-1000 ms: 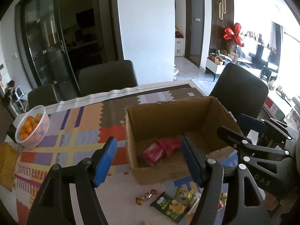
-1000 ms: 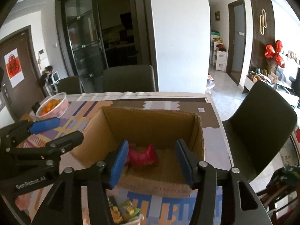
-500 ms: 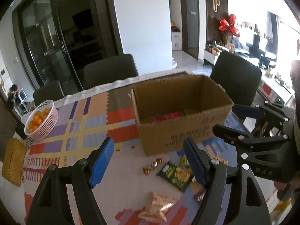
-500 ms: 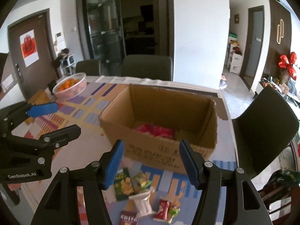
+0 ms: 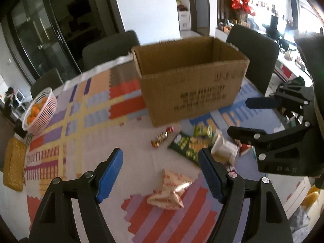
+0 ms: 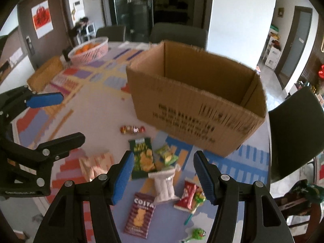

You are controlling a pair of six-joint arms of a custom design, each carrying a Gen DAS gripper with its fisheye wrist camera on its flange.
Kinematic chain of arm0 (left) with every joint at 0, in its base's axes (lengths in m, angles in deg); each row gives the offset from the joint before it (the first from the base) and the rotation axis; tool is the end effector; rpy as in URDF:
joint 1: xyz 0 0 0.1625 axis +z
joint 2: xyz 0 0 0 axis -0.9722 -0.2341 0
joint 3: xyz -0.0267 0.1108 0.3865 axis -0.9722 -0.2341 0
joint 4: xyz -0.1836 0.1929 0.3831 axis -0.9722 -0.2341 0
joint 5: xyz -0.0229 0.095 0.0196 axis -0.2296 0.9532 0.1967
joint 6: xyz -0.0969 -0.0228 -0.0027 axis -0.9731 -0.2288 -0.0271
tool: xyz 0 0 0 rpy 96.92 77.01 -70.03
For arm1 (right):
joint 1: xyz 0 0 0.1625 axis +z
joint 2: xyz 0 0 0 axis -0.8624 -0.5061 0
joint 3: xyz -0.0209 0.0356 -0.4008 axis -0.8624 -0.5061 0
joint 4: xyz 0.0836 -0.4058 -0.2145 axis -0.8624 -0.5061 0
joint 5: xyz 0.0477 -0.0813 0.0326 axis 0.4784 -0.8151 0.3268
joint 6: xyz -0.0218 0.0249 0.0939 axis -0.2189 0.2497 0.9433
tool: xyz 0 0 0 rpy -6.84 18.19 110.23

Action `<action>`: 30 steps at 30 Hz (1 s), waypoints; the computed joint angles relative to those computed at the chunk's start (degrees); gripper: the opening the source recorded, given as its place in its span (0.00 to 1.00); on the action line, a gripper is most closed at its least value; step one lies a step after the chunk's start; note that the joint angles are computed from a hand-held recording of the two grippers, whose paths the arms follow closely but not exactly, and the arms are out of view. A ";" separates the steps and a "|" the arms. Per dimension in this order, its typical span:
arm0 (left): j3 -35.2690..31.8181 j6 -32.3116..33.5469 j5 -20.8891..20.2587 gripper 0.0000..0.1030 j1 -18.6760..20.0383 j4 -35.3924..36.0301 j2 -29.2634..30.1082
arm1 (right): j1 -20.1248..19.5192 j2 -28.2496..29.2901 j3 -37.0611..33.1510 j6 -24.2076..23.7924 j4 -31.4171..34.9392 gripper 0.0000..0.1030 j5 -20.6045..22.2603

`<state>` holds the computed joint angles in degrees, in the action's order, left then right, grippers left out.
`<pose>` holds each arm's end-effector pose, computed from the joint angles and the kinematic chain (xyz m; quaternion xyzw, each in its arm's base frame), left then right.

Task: Organize snacks
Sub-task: 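Move the left tool to the gold biscuit bag while the right tool reaches the white pastry, then grasp the gold biscuit bag with the left tool while the right tool grasps the white pastry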

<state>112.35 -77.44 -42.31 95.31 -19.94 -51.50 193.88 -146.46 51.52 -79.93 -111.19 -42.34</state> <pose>-0.1873 -0.2807 0.3684 0.2375 0.8632 -0.2253 0.3844 0.4299 -0.3392 0.0822 0.3330 -0.8809 0.1795 0.2843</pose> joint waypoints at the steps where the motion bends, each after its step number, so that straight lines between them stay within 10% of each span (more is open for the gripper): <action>1: 0.29 0.06 -0.82 0.74 0.27 0.24 -0.20 | -0.12 0.06 0.02 0.20 0.51 0.60 0.17; 30: 7.12 11.07 -9.95 0.71 14.78 -9.37 2.51 | -5.96 5.39 1.07 3.35 7.36 0.60 1.02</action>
